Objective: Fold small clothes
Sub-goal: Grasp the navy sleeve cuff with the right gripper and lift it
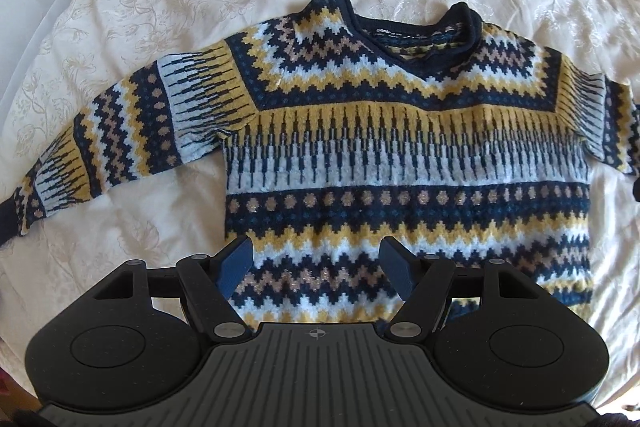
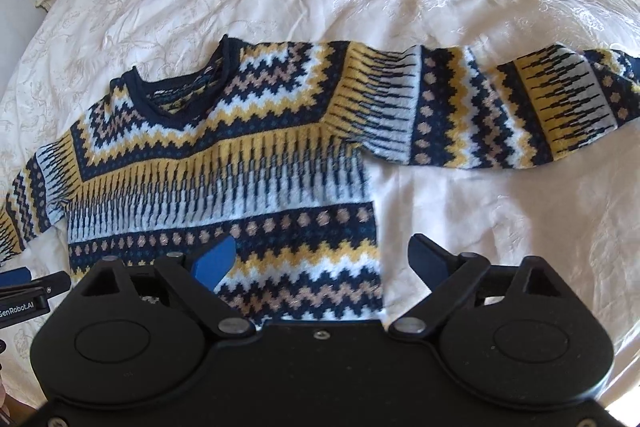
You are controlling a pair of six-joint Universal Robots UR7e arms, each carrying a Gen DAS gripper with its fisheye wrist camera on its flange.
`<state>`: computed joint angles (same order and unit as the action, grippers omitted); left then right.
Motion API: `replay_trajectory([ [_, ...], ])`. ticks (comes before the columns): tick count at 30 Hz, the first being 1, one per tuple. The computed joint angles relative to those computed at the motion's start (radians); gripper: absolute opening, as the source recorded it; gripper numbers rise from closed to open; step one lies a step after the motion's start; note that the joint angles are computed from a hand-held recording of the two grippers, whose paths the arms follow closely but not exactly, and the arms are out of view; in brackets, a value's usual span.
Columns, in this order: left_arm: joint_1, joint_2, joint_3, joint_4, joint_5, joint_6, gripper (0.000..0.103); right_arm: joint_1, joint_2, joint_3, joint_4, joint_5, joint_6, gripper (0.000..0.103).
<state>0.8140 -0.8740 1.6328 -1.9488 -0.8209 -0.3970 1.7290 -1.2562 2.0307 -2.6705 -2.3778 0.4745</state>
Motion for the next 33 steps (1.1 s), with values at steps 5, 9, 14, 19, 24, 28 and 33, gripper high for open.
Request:
replay_trajectory([
  [5,-0.045,0.025,0.008,0.0,-0.018,-0.113,0.069,-0.095,-0.166,0.045,-0.073,0.017,-0.193,0.089],
  [9,-0.084,0.043,0.016,-0.003,-0.02,-0.193,0.069,-0.193,-0.265,0.029,-0.113,0.015,-0.353,0.089],
  [14,-0.122,0.051,0.026,0.02,-0.016,-0.285,0.069,-0.335,-0.337,-0.005,-0.139,0.017,-0.498,0.089],
  [19,-0.143,0.053,0.03,0.076,-0.011,-0.37,0.069,-0.492,-0.384,-0.011,-0.128,0.083,-0.549,0.089],
  [24,-0.155,0.055,0.025,0.134,0.001,-0.416,0.069,-0.609,-0.416,-0.008,-0.055,0.187,-0.551,0.089],
  [28,-0.162,0.06,0.018,0.154,0.013,-0.415,0.069,-0.663,-0.459,0.037,-0.076,0.322,-0.553,0.07],
  [33,-0.159,0.064,0.018,0.123,0.015,-0.368,0.069,-0.684,-0.503,0.052,-0.081,0.461,-0.511,0.017],
])
